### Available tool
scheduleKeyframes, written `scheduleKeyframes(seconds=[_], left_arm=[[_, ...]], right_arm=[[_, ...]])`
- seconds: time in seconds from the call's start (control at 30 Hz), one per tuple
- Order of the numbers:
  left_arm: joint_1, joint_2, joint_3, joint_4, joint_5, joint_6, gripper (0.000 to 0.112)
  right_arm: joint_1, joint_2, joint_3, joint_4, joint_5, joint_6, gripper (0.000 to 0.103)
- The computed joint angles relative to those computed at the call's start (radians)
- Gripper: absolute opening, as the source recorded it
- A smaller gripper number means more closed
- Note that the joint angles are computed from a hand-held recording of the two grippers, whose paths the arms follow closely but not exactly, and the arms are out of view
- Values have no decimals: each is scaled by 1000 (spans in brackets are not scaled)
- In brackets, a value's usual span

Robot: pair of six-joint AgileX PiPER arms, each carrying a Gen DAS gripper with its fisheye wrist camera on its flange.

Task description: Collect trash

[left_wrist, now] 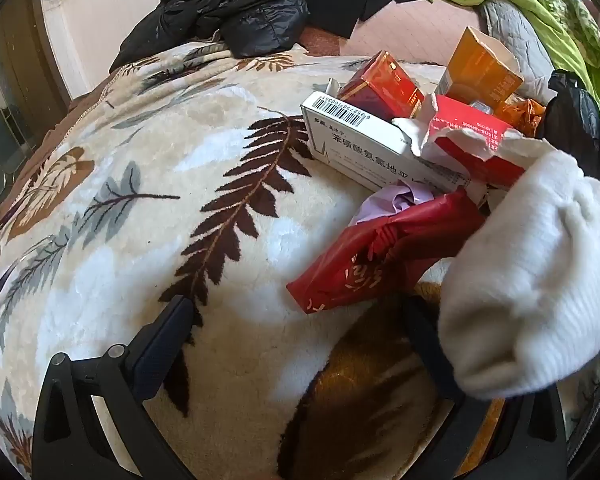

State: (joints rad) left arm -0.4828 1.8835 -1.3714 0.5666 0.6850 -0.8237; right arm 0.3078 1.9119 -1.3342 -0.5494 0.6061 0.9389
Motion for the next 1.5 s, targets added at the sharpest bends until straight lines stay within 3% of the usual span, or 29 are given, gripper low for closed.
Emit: scheduleKeyframes(seconds=[0.2,0.27,0.37,0.57,0.73,0.83,0.97,1.13,1.2,1.3,1.5], left_arm=[[-52,-32,14,47,38,-6,103],[-19,-87,84,7,-29,19,103],[-5,-153,155,4,-70,6,103],[-58,-346,339,175,-136,-219,103],[-183,-474,431,375,-74,-476,103],[-338,-572,498,543,69,-653,103],[-544,-674,557,608,248,-771,103],[-734,-686,623,706,443,-917,103],[-721,-683,621,692,429,-902,103],[-690,-690,628,684,398,-909,103],[-665,-691,637,673,366,-890,103]], right_arm=[[5,-1,3,-5,-2,6,103],[-18,-14,-4,116,10,-156,103],[-68,-46,12,332,-5,-444,103],[-122,-254,227,495,-58,-628,100],[-65,-525,404,261,-98,-380,100],[39,-699,500,14,-75,-152,100],[228,-914,597,-253,43,91,100],[555,-1024,660,-490,336,333,100],[654,-1019,667,-547,425,392,100],[703,-982,666,-579,474,433,100],[716,-981,683,-589,478,451,100]])
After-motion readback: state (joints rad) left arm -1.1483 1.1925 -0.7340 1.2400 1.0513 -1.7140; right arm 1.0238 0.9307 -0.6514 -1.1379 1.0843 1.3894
